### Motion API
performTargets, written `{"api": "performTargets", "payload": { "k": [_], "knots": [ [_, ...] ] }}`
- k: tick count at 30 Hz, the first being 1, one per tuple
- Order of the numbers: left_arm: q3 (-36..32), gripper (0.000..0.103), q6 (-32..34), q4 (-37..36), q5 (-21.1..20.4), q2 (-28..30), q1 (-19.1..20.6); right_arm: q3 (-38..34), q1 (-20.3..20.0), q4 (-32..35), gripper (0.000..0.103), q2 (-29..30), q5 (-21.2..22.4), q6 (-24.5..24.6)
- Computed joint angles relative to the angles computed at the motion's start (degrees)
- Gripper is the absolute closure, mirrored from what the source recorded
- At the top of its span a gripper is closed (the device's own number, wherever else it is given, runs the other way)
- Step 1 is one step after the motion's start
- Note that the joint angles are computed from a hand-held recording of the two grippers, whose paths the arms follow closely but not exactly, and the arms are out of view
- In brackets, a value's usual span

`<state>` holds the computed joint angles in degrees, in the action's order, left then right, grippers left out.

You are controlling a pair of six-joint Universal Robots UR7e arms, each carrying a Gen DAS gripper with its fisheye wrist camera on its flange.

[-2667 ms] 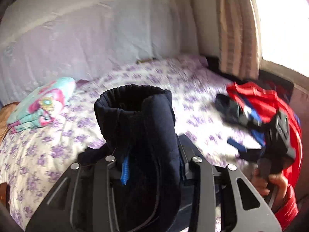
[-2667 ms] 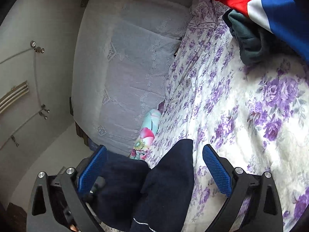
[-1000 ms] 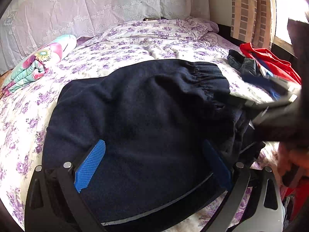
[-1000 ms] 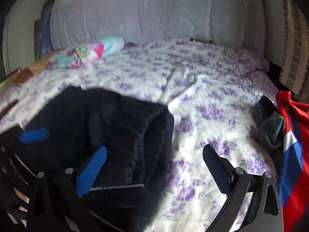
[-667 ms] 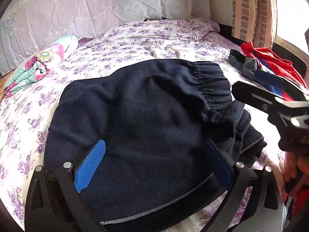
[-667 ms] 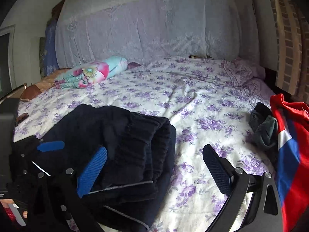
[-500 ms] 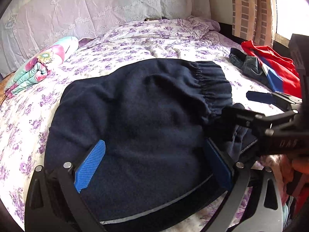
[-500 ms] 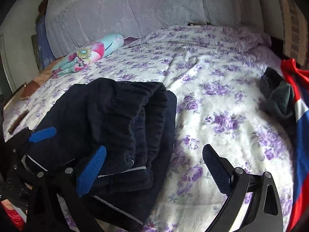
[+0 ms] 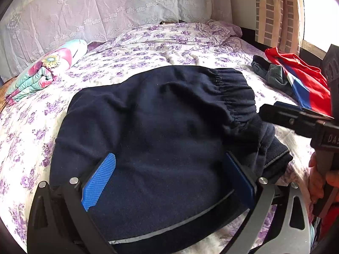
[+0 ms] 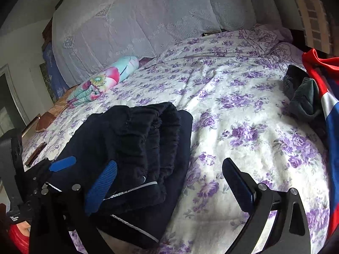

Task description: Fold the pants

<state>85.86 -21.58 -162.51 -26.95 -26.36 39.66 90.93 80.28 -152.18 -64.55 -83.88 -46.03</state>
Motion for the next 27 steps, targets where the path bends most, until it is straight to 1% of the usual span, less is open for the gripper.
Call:
{"api": "performTargets", "payload": {
  "k": [4, 6, 8, 10, 11, 12, 13, 14, 15, 16, 17, 18, 19, 20, 21, 22, 24, 25, 26, 27],
  "knots": [
    [1.50, 0.005, 0.25, -0.78, -0.60, -1.06, -0.36, -3.33, 0.43, 5.86, 0.003, 1.40, -1.01, 1.37],
    [4.10, 0.005, 2.22, -3.38, -2.21, -2.98, -0.72, -6.92, 0.23, 12.92, 0.003, 2.78, -0.56, 3.03],
    [7.84, 0.005, 2.46, -6.09, -2.16, -6.05, -1.16, -11.37, 0.23, 20.85, 0.003, 4.71, -0.83, 5.06],
    [10.72, 0.005, 0.24, -7.31, -0.90, -8.93, -0.88, -16.58, 0.67, 27.52, 0.003, 7.44, -1.72, 7.56],
    [12.27, 0.005, -2.02, -7.43, -0.61, -10.84, -0.21, -18.53, 0.92, 29.76, 0.003, 8.55, -1.88, 8.11],
    [13.07, 0.005, -5.21, -6.25, -1.22, -12.48, 0.85, -20.69, 1.18, 32.27, 0.003, 9.84, -1.75, 8.41],
    [13.28, 0.005, -8.61, -3.95, -4.13, -14.14, 2.50, -22.70, 1.45, 34.52, 0.003, 11.17, -1.62, 8.68],
    [12.71, 0.005, -11.66, -1.02, -9.41, -15.49, 4.80, -24.20, 1.79, 35.70, 0.003, 12.45, -1.69, 9.09],
    [11.54, 0.006, -12.98, 0.77, -14.85, -15.72, 6.98, -24.55, 2.09, 35.28, 0.003, 13.18, -1.89, 8.88],
    [10.51, 0.005, -11.91, 0.62, -17.89, -15.08, 8.21, -24.13, 2.47, 34.13, 0.003, 13.64, -2.00, 7.05],
    [9.49, 0.005, -8.43, -1.00, -18.53, -13.93, 8.78, -23.48, 2.87, 33.06, 0.003, 13.81, -2.45, 5.11],
    [8.29, 0.005, -6.00, -0.80, -17.31, -12.92, 8.41, -22.90, 3.19, 32.01, 0.007, 13.88, -2.93, 3.85],
    [7.03, 0.012, -4.37, 0.20, -18.25, -12.54, 8.45, -21.96, 3.32, 30.61, 0.015, 13.54, -2.82, 3.33],
    [5.99, 0.020, -3.45, 0.94, -18.26, -12.24, 8.33, -21.19, 3.37, 29.45, 0.027, 13.12, -2.64, 3.24],
    [5.21, 0.028, -2.99, 1.88, -18.03, -12.15, 8.16, -20.32, 3.36, 28.36, 0.033, 12.44, -2.06, 2.63],
    [4.77, 0.033, -2.26, 2.75, -17.44, -12.19, 7.83, -19.06, 3.38, 27.14, 0.041, 11.52, -1.71, 1.43],
    [4.28, 0.051, -0.89, 4.65, -15.34, -12.39, 7.03, -18.17, 3.35, 26.36, 0.048, 10.40, 0.14, 0.57],
    [4.52, 0.056, -0.55, 4.61, -15.20, -12.76, 6.92, -19.08, 3.26, 27.43, 0.054, 10.30, 1.42, 0.84],
    [4.75, 0.063, -0.37, 4.40, -16.03, -13.44, 7.06, -20.22, 3.34, 28.63, 0.058, 10.45, 2.66, 1.42],
    [5.13, 0.068, -0.08, 3.43, -17.26, -14.20, 7.34, -21.77, 3.57, 30.30, 0.059, 10.87, 3.62, 1.62]
  ]
}}
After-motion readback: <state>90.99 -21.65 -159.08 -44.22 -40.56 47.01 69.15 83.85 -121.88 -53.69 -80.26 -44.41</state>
